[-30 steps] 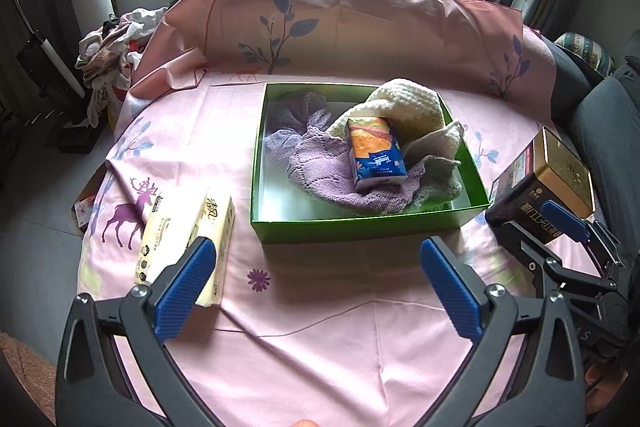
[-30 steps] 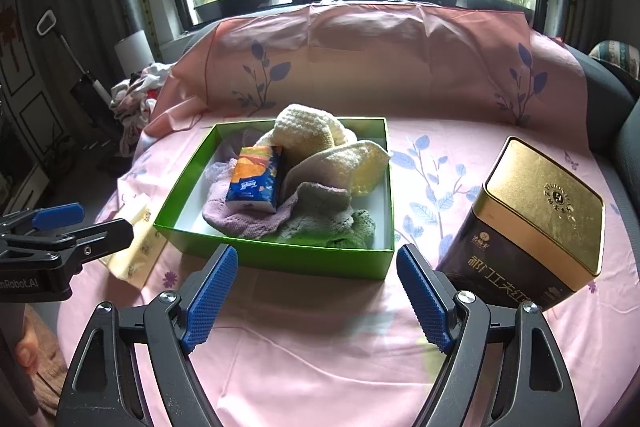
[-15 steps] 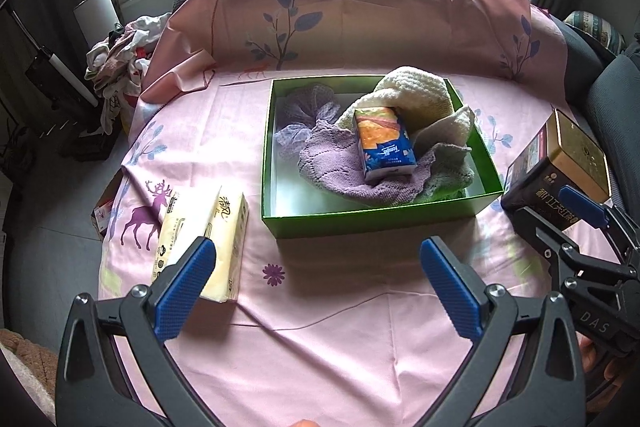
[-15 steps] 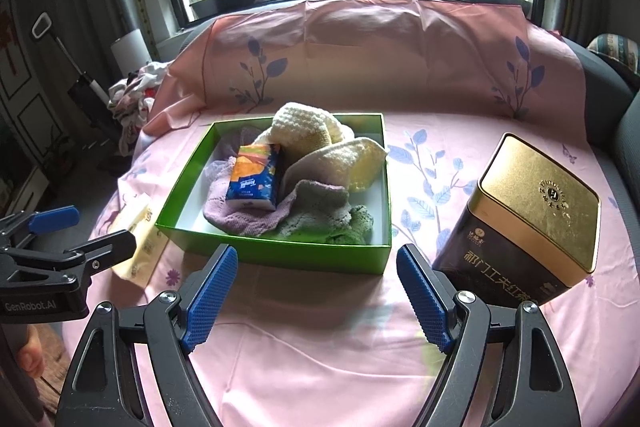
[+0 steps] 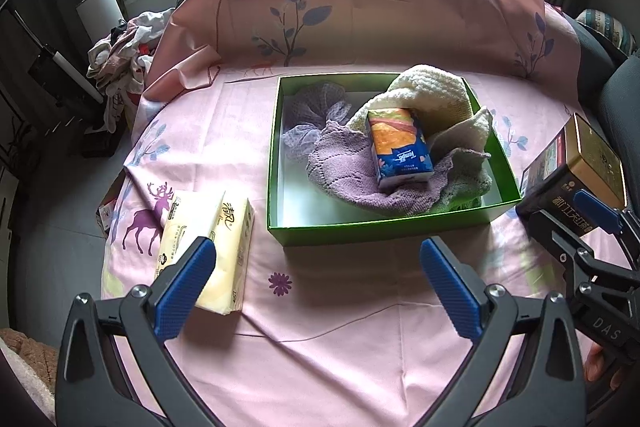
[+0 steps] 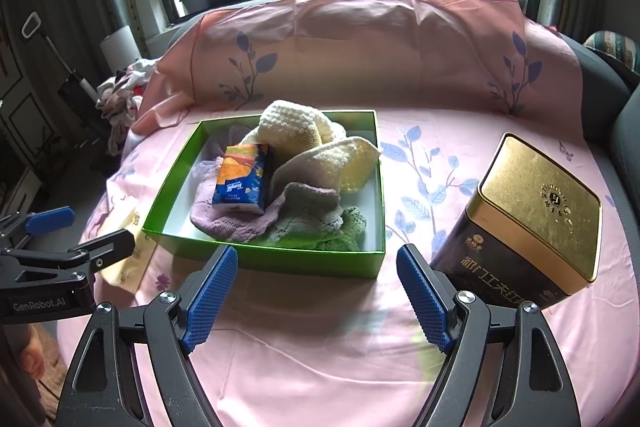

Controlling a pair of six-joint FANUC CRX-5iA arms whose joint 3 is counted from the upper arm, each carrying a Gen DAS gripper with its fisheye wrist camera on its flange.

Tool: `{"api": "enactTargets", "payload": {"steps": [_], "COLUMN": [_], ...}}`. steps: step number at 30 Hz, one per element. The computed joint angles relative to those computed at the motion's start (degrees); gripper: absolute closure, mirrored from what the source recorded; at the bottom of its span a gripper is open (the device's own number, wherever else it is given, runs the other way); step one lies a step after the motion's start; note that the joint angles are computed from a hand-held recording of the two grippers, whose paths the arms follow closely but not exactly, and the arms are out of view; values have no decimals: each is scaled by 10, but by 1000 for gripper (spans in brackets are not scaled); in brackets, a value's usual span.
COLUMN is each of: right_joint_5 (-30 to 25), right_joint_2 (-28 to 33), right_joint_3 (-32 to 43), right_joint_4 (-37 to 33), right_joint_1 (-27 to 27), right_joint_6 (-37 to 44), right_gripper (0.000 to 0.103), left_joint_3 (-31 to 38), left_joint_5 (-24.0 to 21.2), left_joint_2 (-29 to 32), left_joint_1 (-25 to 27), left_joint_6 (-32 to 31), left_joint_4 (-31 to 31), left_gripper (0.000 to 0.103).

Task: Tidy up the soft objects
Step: 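Withdraw the open left tool back from the box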

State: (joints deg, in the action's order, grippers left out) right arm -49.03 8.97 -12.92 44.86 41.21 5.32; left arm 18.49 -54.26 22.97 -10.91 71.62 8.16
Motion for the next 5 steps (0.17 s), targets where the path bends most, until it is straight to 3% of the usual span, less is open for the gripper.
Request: {"api": "enactTargets", "payload": {"steps": [5], "right_joint_5": [3], "right_joint_2": [1], "right_joint_3": [-1], "right_joint_4": [2], "right_joint_1": [-3], "right_joint_6": [-5], "right_gripper": [21], "left_joint_3": [6], "left_joint_5": [4], "left_joint_2": [5], "left_joint_1": [-1], "left_joint_6": [10], "left_joint_4": [-4], "left_gripper": [1]}}
